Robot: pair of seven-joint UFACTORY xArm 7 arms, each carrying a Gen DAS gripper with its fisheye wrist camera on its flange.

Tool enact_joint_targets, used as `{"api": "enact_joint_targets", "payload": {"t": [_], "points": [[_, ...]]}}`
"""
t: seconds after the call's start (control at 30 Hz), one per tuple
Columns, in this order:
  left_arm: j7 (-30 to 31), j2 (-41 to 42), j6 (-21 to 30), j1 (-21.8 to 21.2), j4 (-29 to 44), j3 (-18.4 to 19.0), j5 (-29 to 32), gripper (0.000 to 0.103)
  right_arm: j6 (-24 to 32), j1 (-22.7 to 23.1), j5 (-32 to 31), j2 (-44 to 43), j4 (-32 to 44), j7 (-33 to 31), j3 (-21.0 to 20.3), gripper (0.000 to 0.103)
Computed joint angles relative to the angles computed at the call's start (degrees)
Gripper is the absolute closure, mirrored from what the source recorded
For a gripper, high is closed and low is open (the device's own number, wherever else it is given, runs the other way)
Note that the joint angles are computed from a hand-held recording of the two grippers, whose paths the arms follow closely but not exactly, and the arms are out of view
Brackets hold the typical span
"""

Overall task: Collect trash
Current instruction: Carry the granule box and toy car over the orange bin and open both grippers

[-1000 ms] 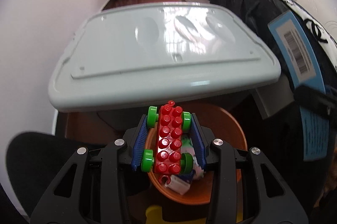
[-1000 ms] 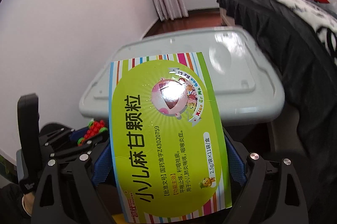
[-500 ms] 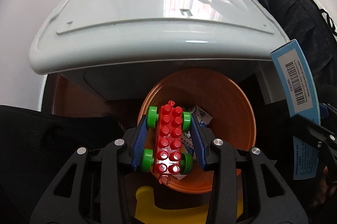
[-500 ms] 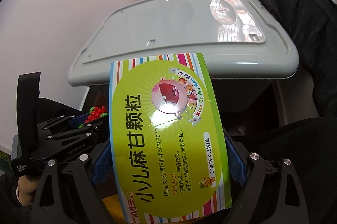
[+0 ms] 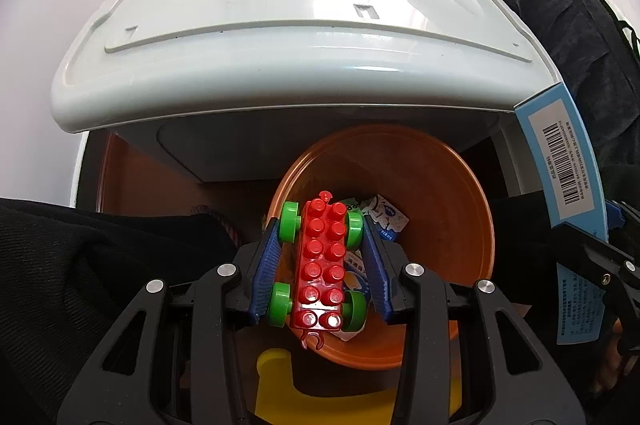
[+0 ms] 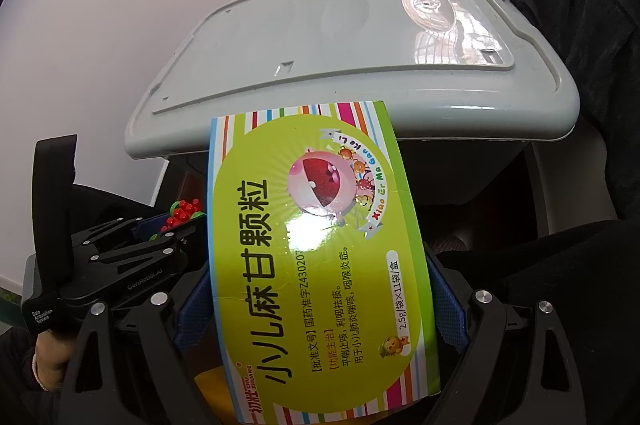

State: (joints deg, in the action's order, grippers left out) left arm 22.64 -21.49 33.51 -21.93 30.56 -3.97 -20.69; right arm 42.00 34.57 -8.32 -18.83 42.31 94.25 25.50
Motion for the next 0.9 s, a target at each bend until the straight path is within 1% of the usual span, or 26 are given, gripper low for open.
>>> {"api": "enact_joint_targets", "payload": {"t": [0.57,0.6,0.63,0.67,0.7,0.73,0.8,0.9], "points": [[-1.7,-2.1,-1.8,-0.3,-1.5,-0.6,1.7,0.064,0.3,-0.1,-0.9,-1.7,-0.6,1.2,0.7,0.015],[-2.1,-2.5,-2.1,-0.2,-1.8,-0.9,2.3,0.062,0.2,-0.1,-0.7,-2.0,-0.7,1.3,0.7,0.014],[-2.6,-2.8,-2.4,-0.1,-2.0,-1.1,2.9,0.058,0.0,-0.1,-0.6,-2.1,-0.8,1.2,0.6,0.014],[-4.0,-3.0,-2.8,0.6,-2.2,-2.0,4.4,0.037,-0.2,0.0,-0.2,-2.2,-1.0,1.1,0.5,0.013],[-6.2,-3.3,-3.4,1.7,-2.5,-3.3,6.7,0.017,-0.3,0.1,0.1,-2.4,-1.2,1.1,0.5,0.010],[-8.0,-3.8,-4.3,2.4,-3.0,-4.1,8.3,0.014,0.2,0.0,0.3,-2.6,-1.1,1.2,0.5,0.005],[-6.8,-3.9,-4.0,0.5,-2.9,-1.5,6.7,0.014,1.5,-0.4,0.0,-3.7,-1.4,3.0,1.2,0.005],[-7.7,-3.4,-3.4,0.6,-2.5,-1.1,7.2,0.014,2.4,-1.0,-0.3,-5.9,-2.4,5.4,1.8,0.005]]}}
